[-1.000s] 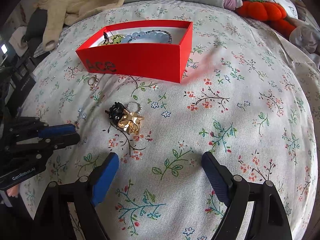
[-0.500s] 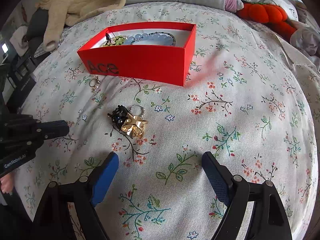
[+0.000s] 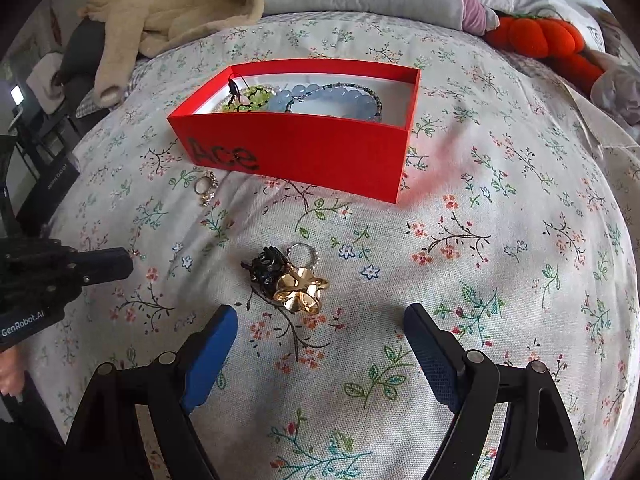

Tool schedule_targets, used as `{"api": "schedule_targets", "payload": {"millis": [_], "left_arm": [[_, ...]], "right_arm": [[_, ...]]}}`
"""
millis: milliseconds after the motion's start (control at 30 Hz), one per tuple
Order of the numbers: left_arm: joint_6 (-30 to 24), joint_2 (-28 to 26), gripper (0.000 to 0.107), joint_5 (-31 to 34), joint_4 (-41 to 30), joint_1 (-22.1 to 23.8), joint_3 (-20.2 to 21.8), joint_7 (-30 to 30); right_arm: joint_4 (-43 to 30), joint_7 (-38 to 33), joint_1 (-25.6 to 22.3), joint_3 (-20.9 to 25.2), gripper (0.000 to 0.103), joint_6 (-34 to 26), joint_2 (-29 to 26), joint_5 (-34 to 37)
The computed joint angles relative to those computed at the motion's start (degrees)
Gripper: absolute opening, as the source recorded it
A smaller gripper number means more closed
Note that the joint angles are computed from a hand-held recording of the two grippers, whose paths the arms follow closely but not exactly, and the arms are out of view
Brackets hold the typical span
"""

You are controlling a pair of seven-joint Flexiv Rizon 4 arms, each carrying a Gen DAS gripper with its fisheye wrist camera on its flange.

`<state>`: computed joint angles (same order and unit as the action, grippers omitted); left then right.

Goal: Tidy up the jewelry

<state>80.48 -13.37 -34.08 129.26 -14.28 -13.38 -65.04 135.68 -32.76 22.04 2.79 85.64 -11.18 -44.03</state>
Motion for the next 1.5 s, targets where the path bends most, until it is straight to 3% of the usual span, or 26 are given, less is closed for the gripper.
{"api": "schedule_targets", "payload": {"millis": [67, 233, 367, 600, 767, 800, 1000, 1500], "left_arm": [[-0.08, 0.17, 0.002, -1.01, 0.05, 0.37, -0.54, 0.82], [-0.62, 0.14, 0.002, -1.62, -0.53, 0.25, -0.31, 0.36], [-0.57, 0.32, 0.002, -2.04, -0.56, -0.05, 0.02, -0.14], [-0.38, 0.45, 0.002, -2.96, -0.59, -0.34, -0.03, -0.23], [-0.75, 0.08, 0.002, -2.26, -1.39, -0.48, 0.27, -1.47], [-0.68, 0.14, 0.002, -2.86, -1.38, -0.31, -0.07, -1.27], [0.20, 0.63, 0.002, -5.95, -1.43, -0.18, -1.13, 0.17], [3.73, 0.72, 0.002, -18.57, -4.01, -0.98, -3.72, 5.86]], "right_arm": [[-0.12, -0.66, 0.20, 0.08, 0.085, 0.38, -0.16, -0.34], [-0.79, -2.22, 0.75, -0.01, 0.067, 0.99, -0.58, -1.09], [-1.14, -2.15, 1.01, -0.26, 0.057, 1.05, -0.61, -0.15], [-1.12, -5.77, 0.07, 1.48, 0.028, 1.34, -0.32, 4.50], [-1.07, -9.72, -0.69, 3.34, 0.027, 0.88, 0.42, 9.39], [-0.95, -10.48, -0.87, 3.70, 0.023, 0.95, 0.69, 10.33], [-0.99, -15.39, -2.14, 6.72, 0.023, -0.57, 2.80, 17.53], [-2.99, -18.01, -2.90, 8.36, 0.023, -2.10, 5.99, 24.92]]}}
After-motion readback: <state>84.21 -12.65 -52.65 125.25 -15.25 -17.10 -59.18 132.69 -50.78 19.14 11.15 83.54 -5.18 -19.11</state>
